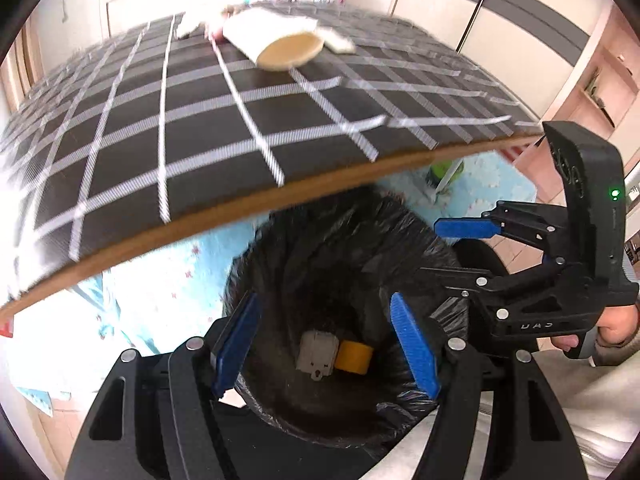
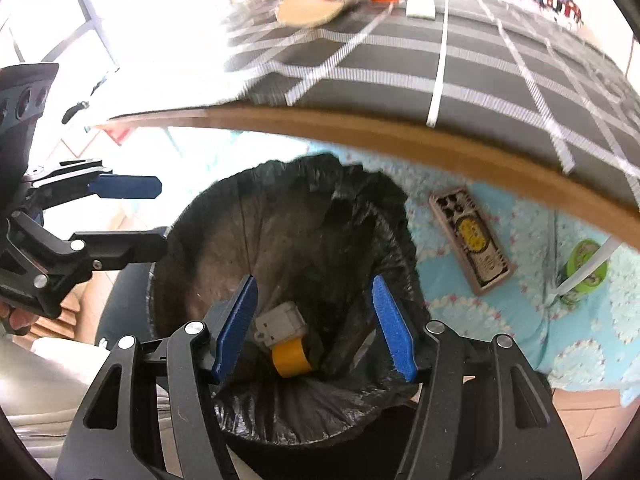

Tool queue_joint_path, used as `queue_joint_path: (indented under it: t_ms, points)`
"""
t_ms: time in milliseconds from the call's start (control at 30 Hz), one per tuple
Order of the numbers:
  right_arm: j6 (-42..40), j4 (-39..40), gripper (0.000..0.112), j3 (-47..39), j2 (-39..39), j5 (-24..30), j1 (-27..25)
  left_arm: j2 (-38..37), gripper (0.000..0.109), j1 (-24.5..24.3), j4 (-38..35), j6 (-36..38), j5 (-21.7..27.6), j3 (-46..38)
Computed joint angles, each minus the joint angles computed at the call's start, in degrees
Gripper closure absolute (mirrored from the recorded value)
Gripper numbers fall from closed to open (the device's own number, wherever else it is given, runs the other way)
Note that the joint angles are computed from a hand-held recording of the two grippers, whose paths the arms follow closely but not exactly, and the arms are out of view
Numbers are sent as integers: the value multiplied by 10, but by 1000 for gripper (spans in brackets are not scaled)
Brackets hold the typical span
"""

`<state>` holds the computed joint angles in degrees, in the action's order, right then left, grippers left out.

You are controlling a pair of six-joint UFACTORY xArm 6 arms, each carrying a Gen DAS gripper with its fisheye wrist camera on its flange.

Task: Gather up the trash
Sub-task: 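Open both grippers to drop the holder and tape into the bin, then move both grippers back up to the items on the bed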

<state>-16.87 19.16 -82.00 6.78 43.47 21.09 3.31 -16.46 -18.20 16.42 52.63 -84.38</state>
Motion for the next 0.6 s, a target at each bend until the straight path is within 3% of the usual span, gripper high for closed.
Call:
queue_joint_path:
  t_ms: [333, 600]
  points:
    - [-22, 12, 53, -5, -38, -23, -3, -31, 44, -9, -21, 0, -19, -30]
    - [-28, 11, 53, -42, -35, -36, -5, 18, 44, -9, -5, -30, -26, -107]
